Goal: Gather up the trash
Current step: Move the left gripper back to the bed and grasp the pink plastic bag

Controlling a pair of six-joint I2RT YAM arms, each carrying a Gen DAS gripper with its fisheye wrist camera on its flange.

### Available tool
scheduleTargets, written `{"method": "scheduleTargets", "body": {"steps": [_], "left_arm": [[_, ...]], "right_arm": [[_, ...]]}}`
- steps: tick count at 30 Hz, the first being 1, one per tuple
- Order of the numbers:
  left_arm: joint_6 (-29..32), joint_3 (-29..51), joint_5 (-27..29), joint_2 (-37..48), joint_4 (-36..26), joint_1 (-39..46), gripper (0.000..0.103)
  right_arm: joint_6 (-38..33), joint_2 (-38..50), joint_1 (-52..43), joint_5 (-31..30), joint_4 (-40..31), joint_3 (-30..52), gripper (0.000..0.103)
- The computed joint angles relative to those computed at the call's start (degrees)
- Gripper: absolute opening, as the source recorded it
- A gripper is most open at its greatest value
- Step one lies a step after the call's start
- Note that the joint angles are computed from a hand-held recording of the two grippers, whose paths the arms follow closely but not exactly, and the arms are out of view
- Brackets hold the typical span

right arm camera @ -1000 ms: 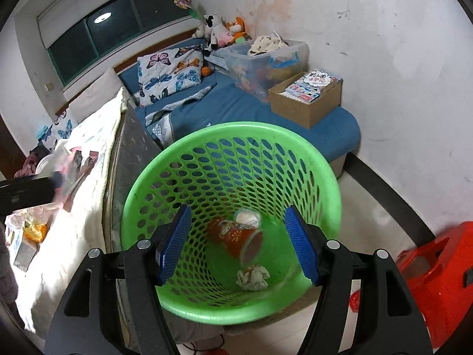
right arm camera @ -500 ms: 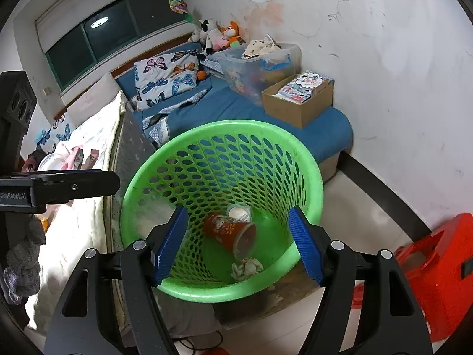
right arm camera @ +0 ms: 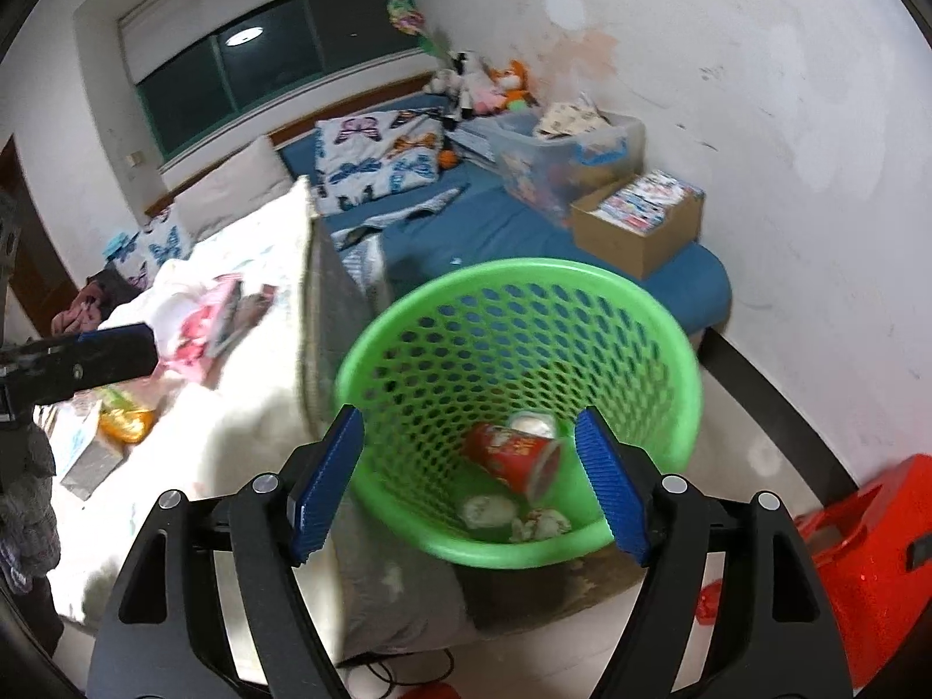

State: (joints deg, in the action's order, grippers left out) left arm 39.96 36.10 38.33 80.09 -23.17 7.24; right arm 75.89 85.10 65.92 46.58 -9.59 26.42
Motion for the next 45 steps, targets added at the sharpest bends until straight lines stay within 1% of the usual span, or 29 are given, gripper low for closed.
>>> {"method": "scheduleTargets", "body": {"steps": [3, 6, 9, 11, 13, 15, 19, 23, 31, 36, 37, 39, 43, 45], "left_arm": [[7.88, 1.01, 2.97, 0.15, -5.37, 9.24, 0.077], [15.18, 2.14, 4.56, 0.61, -8.77, 17.05, 0.077], [22.33, 5.73, 6.06, 4.30, -12.38, 25.66, 0.077], [24.77, 8.32, 6.53, 7.38, -13.18, 29.95, 0.077], [25.53, 10.48, 6.87, 9.97, -12.28, 33.52, 0.077], [25.11, 13.48, 7.40, 13.33, -11.71, 36.57, 0.077], [20.22, 17.68, 6.59, 18.19, -7.67, 39.09, 0.077], [15.77, 21.08, 4.97, 22.58, -4.16, 39.47, 0.077], [8.31, 25.59, 0.75, 28.80, 1.13, 35.22, 0.077], [5.86, 28.07, -1.86, 32.05, 2.91, 33.05, 0.077], [5.79, 28.29, -1.99, 32.38, 3.06, 33.02, 0.073], [5.75, 29.53, -1.93, 33.48, 2.41, 32.91, 0.070], [6.44, 30.91, -1.36, 34.41, 1.16, 33.17, 0.057], [6.82, 30.61, -1.37, 34.13, 1.74, 33.37, 0.055]], "right_arm": [[-2.45, 2.35, 0.68, -0.39, 0.79, 3.30, 0.078], [-5.56, 5.22, 0.70, -1.44, 2.40, 6.69, 0.079], [-8.42, 7.96, 1.07, -2.01, 2.74, 10.64, 0.080], [-11.06, 9.78, 0.98, -2.56, 3.27, 13.54, 0.081], [-12.62, 11.16, 1.32, -2.93, 3.37, 15.85, 0.081], [-14.76, 12.99, 1.22, -3.43, 3.53, 18.63, 0.081], [-18.71, 16.21, 0.92, -5.00, 4.91, 22.97, 0.081], [-22.02, 19.83, 0.66, -6.67, 5.53, 27.78, 0.082], [-25.83, 24.78, -0.30, -9.72, 5.64, 34.11, 0.083], [-27.71, 27.71, -1.05, -11.69, 5.62, 37.39, 0.083], [-27.91, 27.98, -1.04, -11.94, 5.52, 37.69, 0.083], [-28.79, 29.01, -1.27, -12.75, 5.62, 38.70, 0.083], [-30.59, 31.10, -1.84, -14.34, 5.27, 41.16, 0.083], [-31.07, 31.94, -1.98, -14.99, 5.29, 42.15, 0.083]]}}
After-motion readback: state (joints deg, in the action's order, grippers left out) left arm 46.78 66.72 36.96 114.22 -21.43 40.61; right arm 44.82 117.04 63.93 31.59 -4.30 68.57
